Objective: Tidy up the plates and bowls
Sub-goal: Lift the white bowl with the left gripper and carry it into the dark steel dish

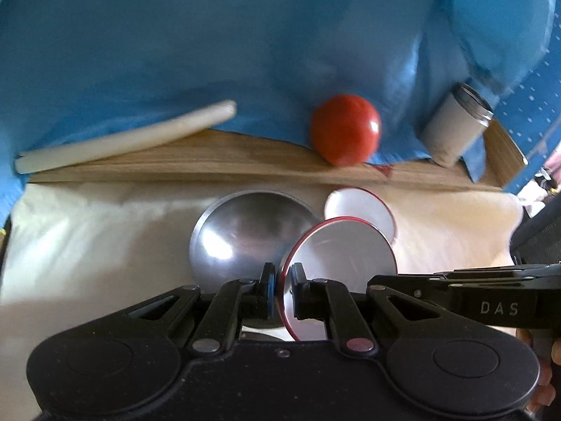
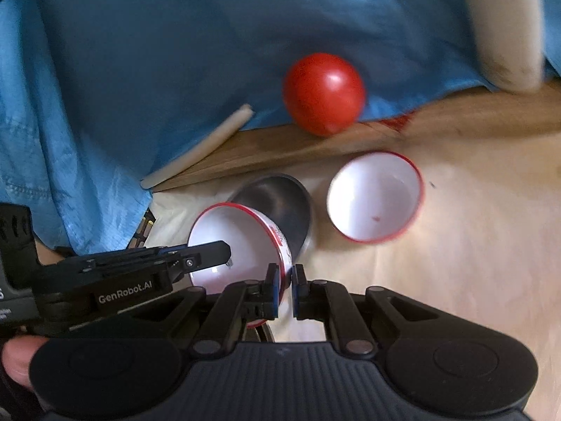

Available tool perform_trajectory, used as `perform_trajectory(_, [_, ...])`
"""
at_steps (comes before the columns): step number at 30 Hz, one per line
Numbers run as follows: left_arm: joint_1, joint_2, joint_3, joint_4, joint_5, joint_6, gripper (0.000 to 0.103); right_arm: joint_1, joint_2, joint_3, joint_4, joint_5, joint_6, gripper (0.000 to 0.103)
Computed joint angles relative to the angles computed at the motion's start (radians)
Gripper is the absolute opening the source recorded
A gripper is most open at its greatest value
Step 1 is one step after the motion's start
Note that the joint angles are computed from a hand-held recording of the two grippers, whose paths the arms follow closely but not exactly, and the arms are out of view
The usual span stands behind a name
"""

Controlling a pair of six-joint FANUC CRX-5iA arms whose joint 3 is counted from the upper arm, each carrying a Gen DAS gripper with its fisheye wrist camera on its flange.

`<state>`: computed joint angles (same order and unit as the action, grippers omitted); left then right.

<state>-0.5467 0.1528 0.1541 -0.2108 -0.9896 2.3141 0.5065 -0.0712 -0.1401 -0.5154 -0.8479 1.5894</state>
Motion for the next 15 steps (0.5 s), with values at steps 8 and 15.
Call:
perform_trajectory(8, [0.027, 0.003, 0.007, -0.031, -0.027, -0.008, 0.009, 0.05, 0.067, 0.055, 0.036, 0.009, -0.022, 0.008])
perform_trajectory(15, [0.053, 0.027, 0.008, -0.015, -0.029, -0.04, 0.01, 0.061, 0.109, 0.081, 0.044, 0.008, -0.05, 0.009])
